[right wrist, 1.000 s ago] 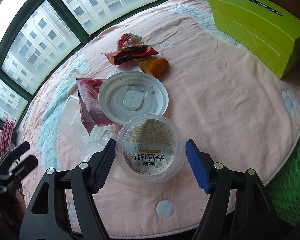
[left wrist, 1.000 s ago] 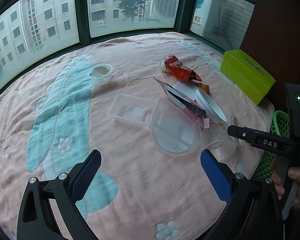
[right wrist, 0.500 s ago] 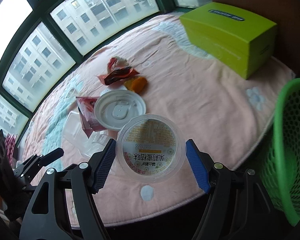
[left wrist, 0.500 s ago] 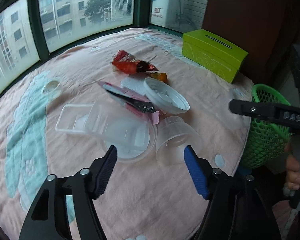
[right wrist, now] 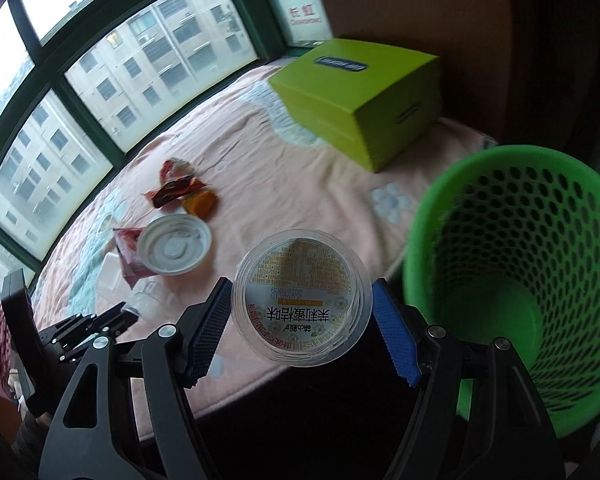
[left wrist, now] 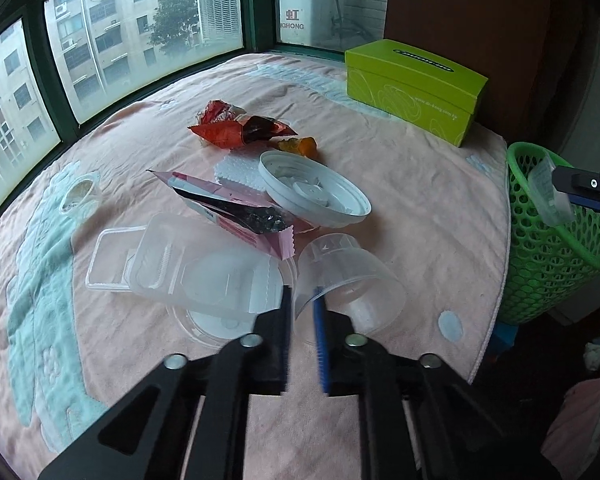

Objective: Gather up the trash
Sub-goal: 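Carry the food cup into the green basket with the right tool while the left grasps a clear cup, then carry the clear plastic cup over the green basket and open the left tool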

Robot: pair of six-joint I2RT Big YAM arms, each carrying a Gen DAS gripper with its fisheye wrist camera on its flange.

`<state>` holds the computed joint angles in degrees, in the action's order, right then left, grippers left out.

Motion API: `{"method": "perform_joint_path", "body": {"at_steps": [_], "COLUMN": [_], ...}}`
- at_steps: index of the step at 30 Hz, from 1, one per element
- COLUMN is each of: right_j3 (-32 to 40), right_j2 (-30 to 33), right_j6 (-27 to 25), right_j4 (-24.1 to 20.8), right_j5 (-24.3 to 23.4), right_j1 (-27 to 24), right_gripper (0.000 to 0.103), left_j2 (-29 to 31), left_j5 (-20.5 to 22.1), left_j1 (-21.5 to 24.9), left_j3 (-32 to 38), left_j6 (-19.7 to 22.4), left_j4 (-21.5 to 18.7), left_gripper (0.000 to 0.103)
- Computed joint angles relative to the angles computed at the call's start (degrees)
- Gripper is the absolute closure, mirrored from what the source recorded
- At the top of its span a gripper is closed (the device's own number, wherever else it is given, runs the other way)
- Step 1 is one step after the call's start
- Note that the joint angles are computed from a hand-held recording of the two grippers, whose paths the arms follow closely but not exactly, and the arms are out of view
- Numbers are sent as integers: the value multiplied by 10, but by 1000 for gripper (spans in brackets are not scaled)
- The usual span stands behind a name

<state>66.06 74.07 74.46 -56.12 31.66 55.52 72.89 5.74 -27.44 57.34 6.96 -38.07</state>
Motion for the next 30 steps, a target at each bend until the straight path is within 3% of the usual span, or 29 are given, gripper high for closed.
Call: {"method": "perform_joint_path", "body": {"at_steps": [3,8,13,17,21,30], "right_j3": [-17,-39,-54,-79,-97,-119], "right_j2": [-20,-46,-62,-79,-96,-130], "right_j6": [30,77,113,137,155,175], "right_j4": [-25,-69,-115,-125,-134,-144], "right_j5": [14,30,42,33,29,36], "right_j1": [4,9,13,10,12,23], "right_gripper": [33,32,32,32,32,27], "left_j2": [-6,-22,-42,-53,-43,11], "left_j5": [4,11,49,62,83,78], "left_j1": [1,-2,-4,-18,-42,-127], "left_j3": [-2,-2,5,19,48,119], "left_j6": [0,-4,-12,-18,-32,-40], "left_j4": [-1,-13,-37,-45,-53,-54], "left_gripper": [101,101,101,101,101,101]}}
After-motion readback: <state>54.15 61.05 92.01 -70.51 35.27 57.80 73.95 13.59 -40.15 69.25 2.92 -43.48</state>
